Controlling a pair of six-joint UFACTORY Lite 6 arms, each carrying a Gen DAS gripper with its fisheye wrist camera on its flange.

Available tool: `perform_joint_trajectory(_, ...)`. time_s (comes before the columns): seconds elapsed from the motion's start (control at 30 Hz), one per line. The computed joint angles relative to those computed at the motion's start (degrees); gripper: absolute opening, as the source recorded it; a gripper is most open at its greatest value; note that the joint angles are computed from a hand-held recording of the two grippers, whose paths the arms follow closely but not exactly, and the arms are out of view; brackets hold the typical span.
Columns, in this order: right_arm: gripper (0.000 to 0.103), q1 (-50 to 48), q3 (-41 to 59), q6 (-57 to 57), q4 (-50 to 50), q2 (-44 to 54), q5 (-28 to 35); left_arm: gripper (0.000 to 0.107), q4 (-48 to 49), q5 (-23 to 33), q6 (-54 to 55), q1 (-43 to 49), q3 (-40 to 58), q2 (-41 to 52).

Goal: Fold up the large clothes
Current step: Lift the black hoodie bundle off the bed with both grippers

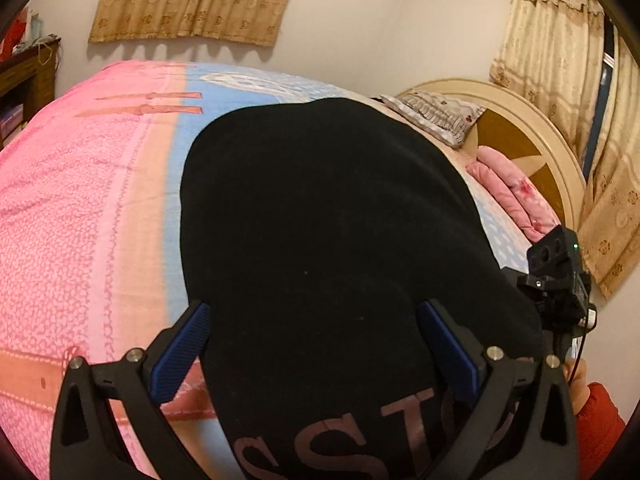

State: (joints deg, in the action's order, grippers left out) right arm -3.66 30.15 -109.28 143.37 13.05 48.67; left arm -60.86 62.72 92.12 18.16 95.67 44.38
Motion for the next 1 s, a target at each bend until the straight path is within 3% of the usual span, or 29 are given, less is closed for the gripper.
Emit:
perform_joint_trajectory(0.13, 0.102, 0.58, -1.72, -2.47, 1.54, -0.81, 1.75, 0.103, 0.68, 1.83, -0.56, 0.08, 3.53, 2.46)
perform_joint_trajectory(0.3, 0.102, -3.27, -0.73, 0.97, -12.45, 0.81, 6.58, 0.103, 0.56, 3.68, -3.33, -0.06, 7.18, 5.3)
perform_joint_trajectory(0.4, 0.102, -4.62, 3.34, 3.87, -16.06, 3.81, 6.27, 0.103, -1.48, 1.4, -2.43, -0.21, 3.69, 3.57)
perform_joint_trajectory(0.53, 0.102, -4.71, 7.84, 4.71, -17.13, 7.09, 5.92, 0.103, -0.2, 2.18, -4.75, -0.37, 5.89, 4.73)
perform_joint_trajectory(0.77, 0.102, 0.27, 7.61, 2.69, -16.32, 4.32, 1.33, 0.103, 0.11, 6.86, -5.1, 1.12, 10.99, 9.15)
perform_joint_trajectory(0.93, 0.102, -0.56, 6.52, 3.2, -16.7, 3.64, 2.71, 0.103, 2.28, 11.14, -11.05, 2.75, 16.02, 12.4)
perform_joint_trajectory(1.0, 0.102, -1.53, 5.93, 2.57, -17.21, 3.96, 3.81, 0.103, 4.2, 15.33, -15.68, 3.62, 22.31, 16.41)
